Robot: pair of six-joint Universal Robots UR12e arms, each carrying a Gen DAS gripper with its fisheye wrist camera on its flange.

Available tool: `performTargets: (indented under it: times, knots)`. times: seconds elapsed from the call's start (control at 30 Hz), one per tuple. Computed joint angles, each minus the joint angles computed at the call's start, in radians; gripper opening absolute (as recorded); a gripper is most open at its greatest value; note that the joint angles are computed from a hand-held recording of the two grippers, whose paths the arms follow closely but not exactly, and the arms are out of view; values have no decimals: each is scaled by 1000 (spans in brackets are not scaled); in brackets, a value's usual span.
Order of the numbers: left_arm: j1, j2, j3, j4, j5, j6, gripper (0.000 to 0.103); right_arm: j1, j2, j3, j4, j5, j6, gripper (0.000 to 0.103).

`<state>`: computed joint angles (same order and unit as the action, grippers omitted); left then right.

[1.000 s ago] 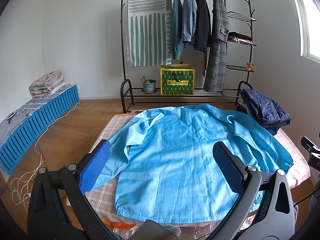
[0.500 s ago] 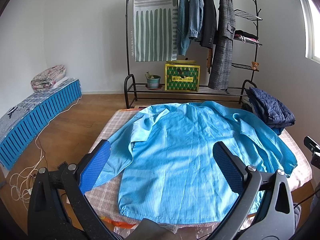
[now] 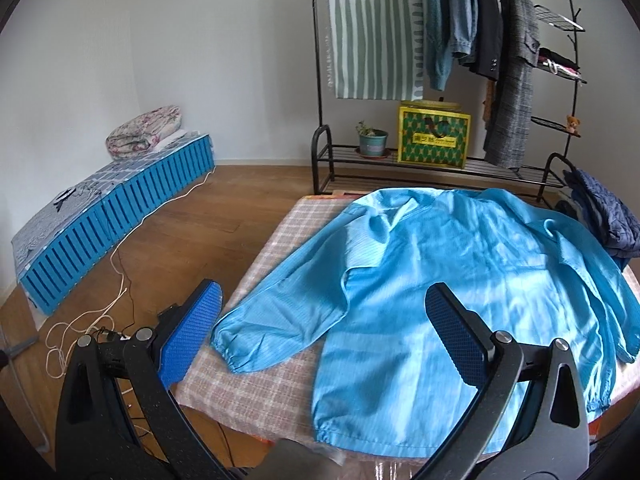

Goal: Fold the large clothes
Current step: 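Grasp the blue coat's sleeve cuff with the left gripper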

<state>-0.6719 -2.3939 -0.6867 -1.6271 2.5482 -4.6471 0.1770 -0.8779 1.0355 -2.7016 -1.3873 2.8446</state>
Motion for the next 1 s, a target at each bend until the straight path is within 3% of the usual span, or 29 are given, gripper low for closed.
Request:
performTargets:
  times: [0.07,0.17,0.3,0.33,0.37,0.47,0.57,0.7,0.8,0.9,1.0]
  knots:
    - [15,58,-121,86,-30,7,103,0,9,-17,38,36,10,103]
    - [37,117,-245,145,-68,8,97,0,18,-32,79,82,8,103]
    - [73,197,-422,286,-149,29,92,8,28,-32,96,104,6,102]
    - [84,219,-470,331,-176,23,86,7,31,-31,102,132,7,102]
    - [95,240,-521,390,-204,21,79,5,33,-25,100,156,13,102]
    - [134,298,-670,602,-317,31,75,11,37,-11,88,163,12,102]
    - [171,333,-778,744,-423,3,70,21,35,6,78,152,-34,100]
    - [223,359,-906,939,-579,-65,66,23,34,1,136,216,-89,90]
    - [250,360,-960,1010,-649,-136,66,24,40,-21,205,243,-75,83]
    - [263,358,-989,1040,-676,-199,66,21,42,-29,245,262,-39,82]
    - [271,353,-1005,1073,-691,-215,66,18,38,-19,247,262,-26,82]
